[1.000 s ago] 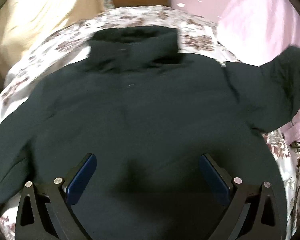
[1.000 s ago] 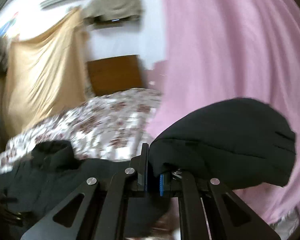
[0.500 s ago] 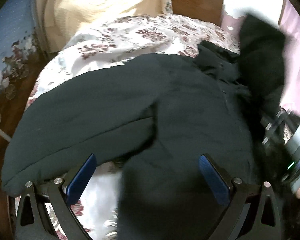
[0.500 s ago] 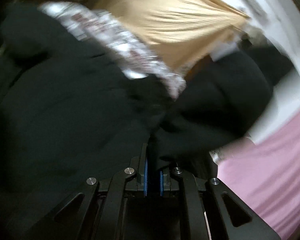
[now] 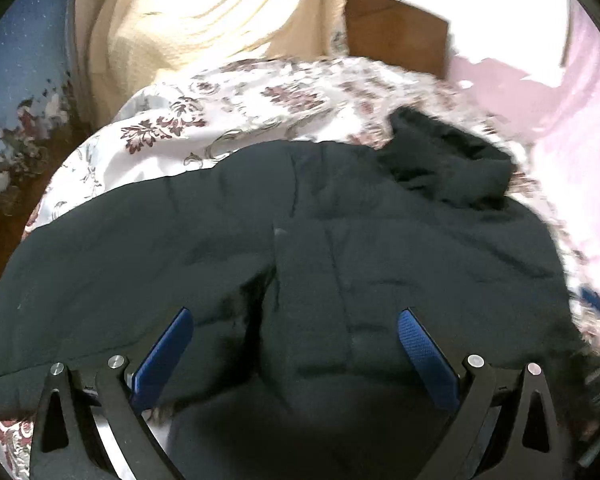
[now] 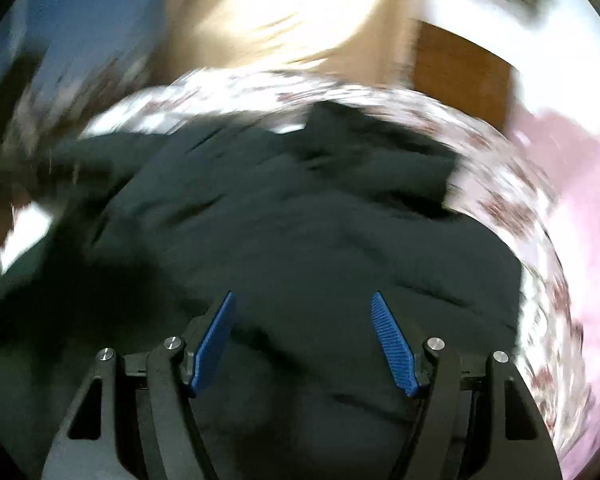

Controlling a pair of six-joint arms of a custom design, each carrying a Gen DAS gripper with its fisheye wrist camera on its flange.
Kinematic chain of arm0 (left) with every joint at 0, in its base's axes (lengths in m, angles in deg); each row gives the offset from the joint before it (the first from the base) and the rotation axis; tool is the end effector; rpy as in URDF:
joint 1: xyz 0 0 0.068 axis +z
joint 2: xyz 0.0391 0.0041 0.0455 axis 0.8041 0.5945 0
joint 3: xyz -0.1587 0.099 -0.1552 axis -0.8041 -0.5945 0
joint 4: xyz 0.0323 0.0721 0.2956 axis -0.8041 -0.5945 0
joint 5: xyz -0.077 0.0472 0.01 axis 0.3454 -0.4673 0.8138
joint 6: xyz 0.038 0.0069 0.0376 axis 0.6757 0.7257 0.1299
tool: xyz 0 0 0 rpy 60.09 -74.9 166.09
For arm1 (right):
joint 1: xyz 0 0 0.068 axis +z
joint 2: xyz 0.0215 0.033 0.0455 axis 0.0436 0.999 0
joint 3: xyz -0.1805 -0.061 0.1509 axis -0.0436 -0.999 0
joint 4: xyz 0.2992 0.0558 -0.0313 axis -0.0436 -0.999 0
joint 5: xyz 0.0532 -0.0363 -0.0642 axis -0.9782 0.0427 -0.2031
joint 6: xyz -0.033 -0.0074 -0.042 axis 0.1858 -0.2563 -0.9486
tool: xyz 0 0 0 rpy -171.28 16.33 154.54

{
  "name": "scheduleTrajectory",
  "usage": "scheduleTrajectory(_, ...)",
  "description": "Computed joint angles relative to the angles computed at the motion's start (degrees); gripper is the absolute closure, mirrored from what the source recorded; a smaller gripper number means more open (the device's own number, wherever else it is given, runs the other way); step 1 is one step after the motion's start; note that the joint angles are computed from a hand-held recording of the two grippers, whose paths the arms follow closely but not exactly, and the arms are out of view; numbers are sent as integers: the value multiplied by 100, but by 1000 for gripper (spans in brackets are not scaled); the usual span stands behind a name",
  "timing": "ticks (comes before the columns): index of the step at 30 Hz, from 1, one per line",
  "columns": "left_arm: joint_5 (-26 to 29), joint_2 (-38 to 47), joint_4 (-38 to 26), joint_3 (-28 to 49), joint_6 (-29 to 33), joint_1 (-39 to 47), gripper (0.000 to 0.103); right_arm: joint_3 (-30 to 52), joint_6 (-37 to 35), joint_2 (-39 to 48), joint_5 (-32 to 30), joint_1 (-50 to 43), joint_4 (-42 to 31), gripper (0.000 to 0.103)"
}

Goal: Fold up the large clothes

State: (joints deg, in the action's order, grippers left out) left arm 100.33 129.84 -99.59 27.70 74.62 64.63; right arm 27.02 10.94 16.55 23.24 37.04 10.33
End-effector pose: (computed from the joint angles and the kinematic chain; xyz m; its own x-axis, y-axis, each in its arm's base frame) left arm 0.3629 0.0570 0.2326 -0.7234 0.2775 -0.6323 0.3987 0.9155 -0.0544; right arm 0.2141 0.1209 0.2457 -0.6773 0.0671 -0.7326 0.2361 0.9630 -0.1301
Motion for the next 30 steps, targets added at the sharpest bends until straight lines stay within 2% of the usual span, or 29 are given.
scheduleTrajectory(2,-504,165,371,-106,-276,-298,0,-386,500,-656,259,-468,-409,38)
scheduleTrajectory(3,-804,297,551,-163,-379,-438,0,-615,541,-980,189,-849,-437,38)
scheduleTrajectory(5,-1105,422,800,-301,-425,-547,0,-1184,510,-1654,-250,-1903,-325,47)
scheduleTrajectory(6,-1174,394,946,-437,-400,-572,0,-1471,646,-1945,-430,-2233,-456,58)
scheduleTrajectory(7,-1226,330,1143,-614,-359,-595,0,-1618,469,-1947,-626,-2574,-271,67)
scheduleTrajectory(9,-1288,245,1352,-816,-333,-634,0,-2162,569,-2171,-1199,-3056,-122,68)
scheduleTrajectory(12,-1278,162,1711,-1100,-380,-646,0,-2372,587,-1728,-1408,-3110,462,68)
scheduleTrajectory(17,-1267,36,2099,-1382,-499,-673,0,-2508,935,-1344,-941,-2640,705,68)
scheduleTrajectory(18,-1201,33,2056,-1353,-497,-642,0,-2414,833,-1178,-937,-2718,805,67)
scheduleTrajectory(20,-968,-58,1767,-1237,-508,-458,0,-2486,1061,-1232,-747,-2462,757,67)
scheduleTrajectory(22,-788,-247,1303,-1092,-485,-225,0,-2393,812,-1696,-879,-2722,432,62)
scheduleTrajectory(24,-293,-521,515,-848,-204,232,0,-2316,936,-1841,-777,-2599,172,40)
scheduleTrajectory(25,-199,-662,293,-797,-55,460,0,-2125,849,-1534,-766,-2716,257,23)
scheduleTrajectory(27,56,-736,-141,-575,368,1019,0,-1804,1472,-1199,-577,-2289,-313,22)
scheduleTrajectory(28,169,-701,-355,-442,589,1303,0,-1641,1575,-884,-422,-2256,-264,21)
scheduleTrajectory(30,245,-435,-802,-40,1006,1868,0,-998,2326,-158,-90,-1544,-956,21)
